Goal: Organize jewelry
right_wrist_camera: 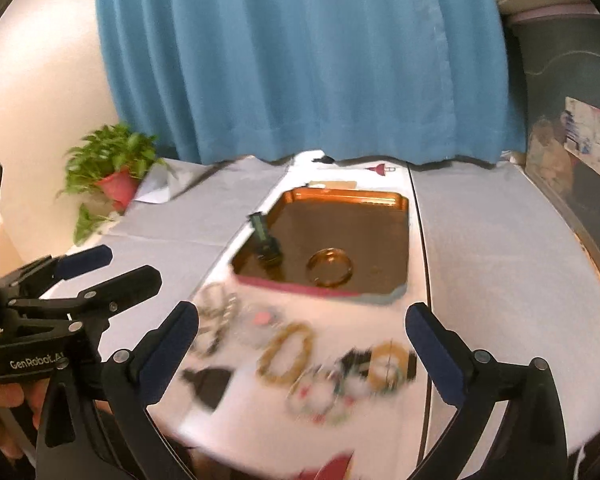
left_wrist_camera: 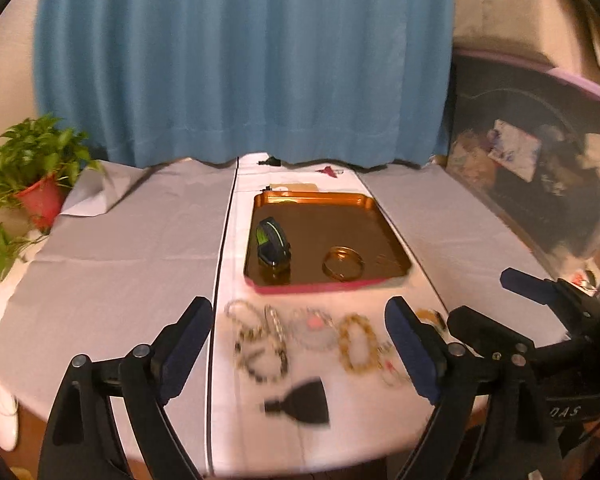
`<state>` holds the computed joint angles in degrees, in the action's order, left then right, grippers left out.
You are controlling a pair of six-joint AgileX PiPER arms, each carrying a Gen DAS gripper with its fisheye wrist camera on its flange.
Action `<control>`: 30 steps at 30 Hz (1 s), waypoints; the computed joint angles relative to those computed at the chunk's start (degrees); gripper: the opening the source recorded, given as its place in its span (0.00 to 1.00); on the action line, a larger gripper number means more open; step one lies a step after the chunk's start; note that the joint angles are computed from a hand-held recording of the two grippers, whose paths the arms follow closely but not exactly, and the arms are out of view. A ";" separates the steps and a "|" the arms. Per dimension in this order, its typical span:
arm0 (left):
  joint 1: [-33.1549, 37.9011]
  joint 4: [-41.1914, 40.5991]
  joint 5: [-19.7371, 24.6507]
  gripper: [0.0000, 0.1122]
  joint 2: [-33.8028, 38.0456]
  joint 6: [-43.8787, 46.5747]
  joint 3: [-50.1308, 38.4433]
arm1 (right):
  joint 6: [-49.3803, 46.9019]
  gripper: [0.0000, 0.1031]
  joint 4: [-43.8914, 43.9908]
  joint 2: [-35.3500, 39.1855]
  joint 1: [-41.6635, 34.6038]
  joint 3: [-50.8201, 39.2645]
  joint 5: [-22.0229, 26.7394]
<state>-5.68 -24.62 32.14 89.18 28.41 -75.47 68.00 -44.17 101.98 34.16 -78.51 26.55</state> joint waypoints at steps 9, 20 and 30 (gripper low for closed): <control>3.17 -1.56 4.05 0.80 -21.21 1.51 13.18 | 22.55 1.00 -18.56 -15.10 18.78 11.22 17.41; 8.85 -13.55 9.49 0.82 -27.11 12.41 15.89 | 26.00 1.00 -25.42 -20.08 32.28 11.63 29.35; 7.47 -23.03 5.08 0.82 -19.03 23.47 18.81 | 26.05 0.99 -25.09 -17.70 25.13 14.49 22.19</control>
